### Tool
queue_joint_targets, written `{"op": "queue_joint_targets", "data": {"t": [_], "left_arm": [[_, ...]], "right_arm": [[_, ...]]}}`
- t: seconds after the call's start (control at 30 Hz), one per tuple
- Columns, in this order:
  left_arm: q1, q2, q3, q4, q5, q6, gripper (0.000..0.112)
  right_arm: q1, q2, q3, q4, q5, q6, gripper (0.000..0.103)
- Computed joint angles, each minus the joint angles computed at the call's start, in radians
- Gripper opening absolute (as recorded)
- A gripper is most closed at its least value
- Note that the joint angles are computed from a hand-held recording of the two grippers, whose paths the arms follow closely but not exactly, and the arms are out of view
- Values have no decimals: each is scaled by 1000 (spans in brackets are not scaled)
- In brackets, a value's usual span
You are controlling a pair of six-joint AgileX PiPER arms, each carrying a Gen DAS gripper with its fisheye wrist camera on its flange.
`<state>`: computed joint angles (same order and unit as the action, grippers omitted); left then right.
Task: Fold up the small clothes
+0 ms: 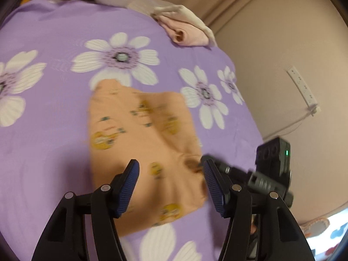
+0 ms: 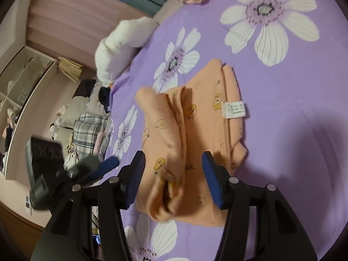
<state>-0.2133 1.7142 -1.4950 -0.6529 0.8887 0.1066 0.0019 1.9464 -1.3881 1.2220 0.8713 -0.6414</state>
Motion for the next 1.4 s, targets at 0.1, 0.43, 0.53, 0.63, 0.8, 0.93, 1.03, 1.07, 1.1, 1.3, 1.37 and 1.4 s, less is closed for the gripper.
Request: {"op": "queue_joint_targets", "data": {"t": [0.1, 0.43, 0.53, 0.63, 0.8, 0.93, 1.03, 1.07, 1.1, 1.3, 1.37, 1.4], "left_arm": [[38, -54, 98, -1, -25, 26, 59], [182, -129, 318, -120, -34, 152, 59], [198, -121, 330, -144, -28, 165, 59], [198, -111, 324, -150, -24, 169, 59], [174, -88, 277, -134, -16, 160, 59], [131, -68, 223, -105, -24, 147, 59], [92, -40, 179, -85, -34, 132, 59], [80, -27, 163, -83, -34, 128, 59], [61, -13, 144, -71, -36, 117, 59], [-33, 25, 89, 2, -64, 92, 59], [-55, 39, 78, 24, -67, 91, 59], [-69, 45, 74, 51, -71, 76, 59]], "right_arm": [[25, 51, -91, -81, 6, 89, 55], [100, 173, -308, -263, -23, 204, 50], [130, 217, -390, -373, -22, 269, 34], [139, 237, -433, -436, -29, 303, 12], [129, 164, -380, -404, -83, 236, 8], [97, 92, -324, -372, -130, 184, 8], [91, 92, -310, -475, -154, 250, 9], [89, 103, -308, -500, -156, 263, 9], [83, 122, -318, -504, -135, 268, 10], [10, 191, -349, -291, -29, 160, 34], [-8, 208, -372, -238, -23, 138, 37], [-10, 219, -398, -245, -28, 155, 37]]}}
